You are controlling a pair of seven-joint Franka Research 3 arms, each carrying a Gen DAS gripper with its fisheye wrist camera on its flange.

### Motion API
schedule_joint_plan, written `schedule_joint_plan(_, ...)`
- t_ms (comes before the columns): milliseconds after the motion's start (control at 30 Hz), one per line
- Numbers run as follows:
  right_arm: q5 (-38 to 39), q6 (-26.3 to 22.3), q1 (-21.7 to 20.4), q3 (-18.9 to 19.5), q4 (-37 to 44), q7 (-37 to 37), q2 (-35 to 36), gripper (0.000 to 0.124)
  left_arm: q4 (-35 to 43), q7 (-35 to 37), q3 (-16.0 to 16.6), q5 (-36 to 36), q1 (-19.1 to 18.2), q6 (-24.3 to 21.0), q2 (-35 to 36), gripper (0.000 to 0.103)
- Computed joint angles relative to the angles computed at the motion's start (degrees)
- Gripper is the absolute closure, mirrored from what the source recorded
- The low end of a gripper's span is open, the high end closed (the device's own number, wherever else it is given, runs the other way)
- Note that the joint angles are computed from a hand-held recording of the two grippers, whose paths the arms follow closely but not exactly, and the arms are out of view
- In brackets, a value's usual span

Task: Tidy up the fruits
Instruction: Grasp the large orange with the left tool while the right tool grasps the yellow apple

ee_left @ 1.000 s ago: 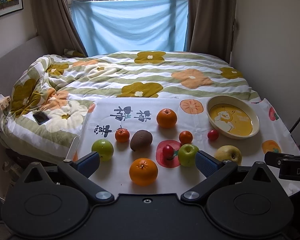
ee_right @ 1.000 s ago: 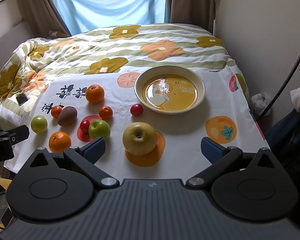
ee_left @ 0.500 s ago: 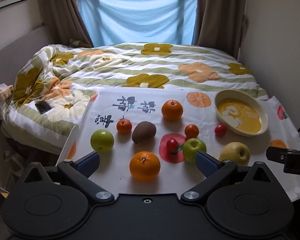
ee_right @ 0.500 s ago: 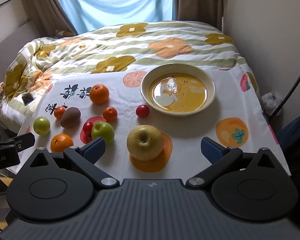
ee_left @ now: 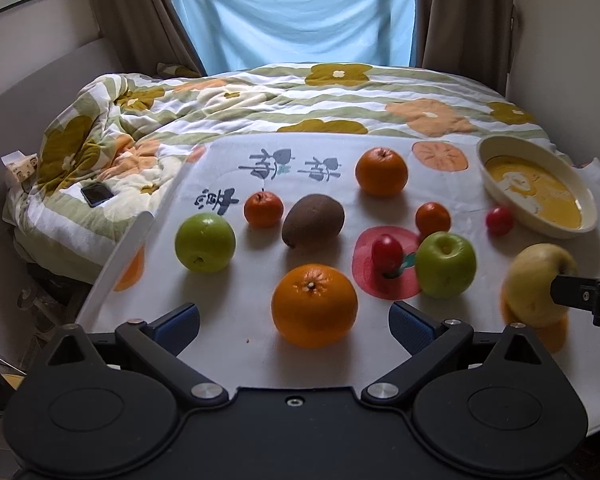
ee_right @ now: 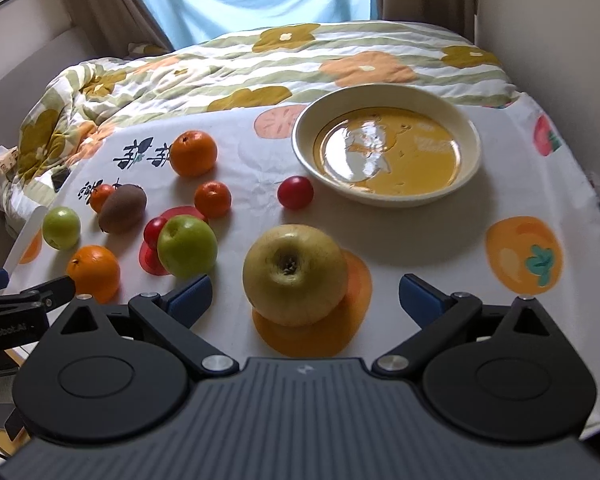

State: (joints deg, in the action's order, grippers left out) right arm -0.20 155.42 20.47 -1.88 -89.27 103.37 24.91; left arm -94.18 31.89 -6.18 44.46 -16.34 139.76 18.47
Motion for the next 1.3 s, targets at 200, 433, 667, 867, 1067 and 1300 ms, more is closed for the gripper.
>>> schedule_joint_plan(200,-0.5,3.6,0.5,-0.3,0.4,-0.7,2.7,0.021,1.7,0.3,0.9,0.7,-0.1,1.8,3.8,0.008)
schedule_joint_plan(433,2.4,3.3,-0.4,1.1,2.7,-4.2,5.2,0.021,3.2,1.0,1.7,-0.7,-0.4,2.5,5.9,0.018)
schedule_joint_plan(667,3.0,2.8,0.1,0.6,4.1,-5.7,6.1,0.021,4.2,1.7,1.8,-2.2,-0.5,2.5,6.7,0.035)
schedule_joint_plan(867,3.0,2.1,0.3,0.2,5.2,-6.3,6.7,0.026,4.4,1.2,2.1,-2.3,-1.0,2.4,6.8,0.037)
schedule_joint_plan(1067,2.7,1.9,0.1,0.2,5.7,-7.2,7.3,0.033,3.6,-0.6,2.5,-0.7,-1.5,2.8,6.4,0.038)
schedule_joint_plan(1300,4.5,2.4,-0.8,1.1,5.4,-9.2,7.1,0.033,2.1,-3.3,2.8,2.1,-2.2,3.1,4.8,0.038)
